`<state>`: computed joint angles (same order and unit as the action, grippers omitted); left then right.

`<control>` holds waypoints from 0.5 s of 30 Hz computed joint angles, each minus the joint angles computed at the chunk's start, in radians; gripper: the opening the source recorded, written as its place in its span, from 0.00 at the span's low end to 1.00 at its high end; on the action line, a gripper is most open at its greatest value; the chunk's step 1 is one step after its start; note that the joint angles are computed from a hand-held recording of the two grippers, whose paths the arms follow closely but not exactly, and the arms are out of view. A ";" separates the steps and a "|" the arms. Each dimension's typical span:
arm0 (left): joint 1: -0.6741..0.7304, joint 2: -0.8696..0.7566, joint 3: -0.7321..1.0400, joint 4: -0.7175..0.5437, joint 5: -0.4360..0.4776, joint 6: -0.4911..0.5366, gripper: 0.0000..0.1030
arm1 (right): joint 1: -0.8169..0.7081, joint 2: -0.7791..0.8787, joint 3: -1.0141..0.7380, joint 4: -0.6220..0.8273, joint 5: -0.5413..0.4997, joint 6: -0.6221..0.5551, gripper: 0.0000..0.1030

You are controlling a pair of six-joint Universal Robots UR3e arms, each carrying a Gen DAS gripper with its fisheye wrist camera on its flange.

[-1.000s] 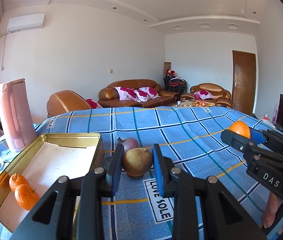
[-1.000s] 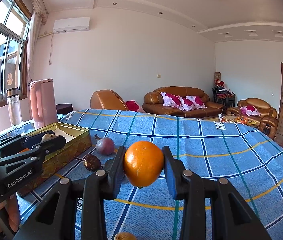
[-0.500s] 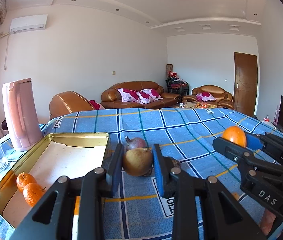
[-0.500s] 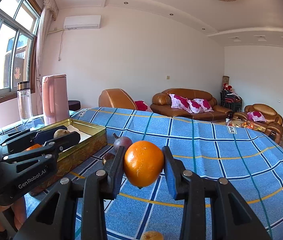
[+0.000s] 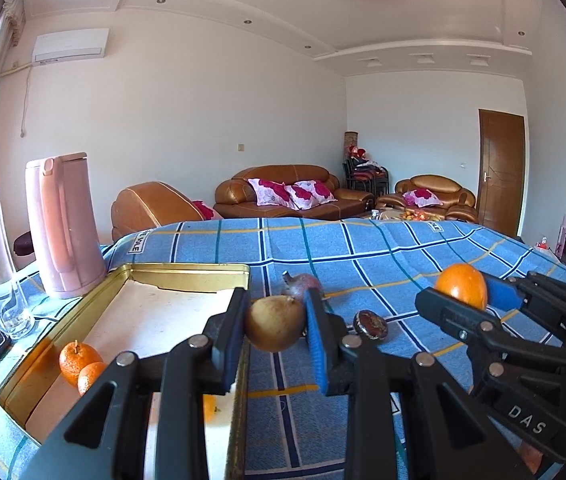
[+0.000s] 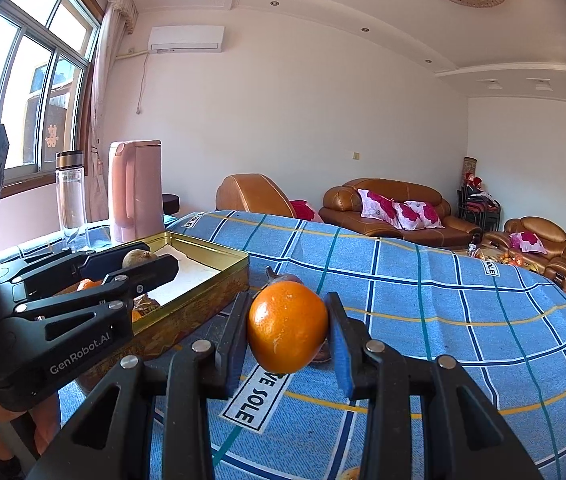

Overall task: Organize fruits
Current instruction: 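Carry the tan fruit and the orange in both tools over the tin tray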

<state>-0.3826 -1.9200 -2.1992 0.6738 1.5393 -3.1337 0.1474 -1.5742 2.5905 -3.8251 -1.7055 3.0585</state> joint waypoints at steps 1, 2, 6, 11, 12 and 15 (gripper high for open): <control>0.009 0.007 -0.009 0.001 -0.006 0.001 0.29 | 0.012 0.009 -0.009 0.002 -0.007 0.001 0.37; 0.014 0.010 -0.014 0.003 -0.006 0.002 0.29 | 0.024 0.018 -0.017 0.003 -0.015 0.003 0.37; 0.041 0.025 -0.044 0.015 -0.018 0.005 0.29 | 0.067 0.058 -0.058 0.007 -0.037 0.014 0.37; 0.085 0.046 -0.084 0.033 -0.042 0.012 0.29 | 0.114 0.104 -0.111 0.022 -0.061 0.019 0.37; 0.091 0.050 -0.091 0.037 -0.044 0.014 0.29 | 0.121 0.109 -0.119 0.025 -0.064 0.019 0.37; 0.109 0.060 -0.110 0.049 -0.054 0.017 0.29 | 0.149 0.132 -0.148 0.034 -0.078 0.021 0.37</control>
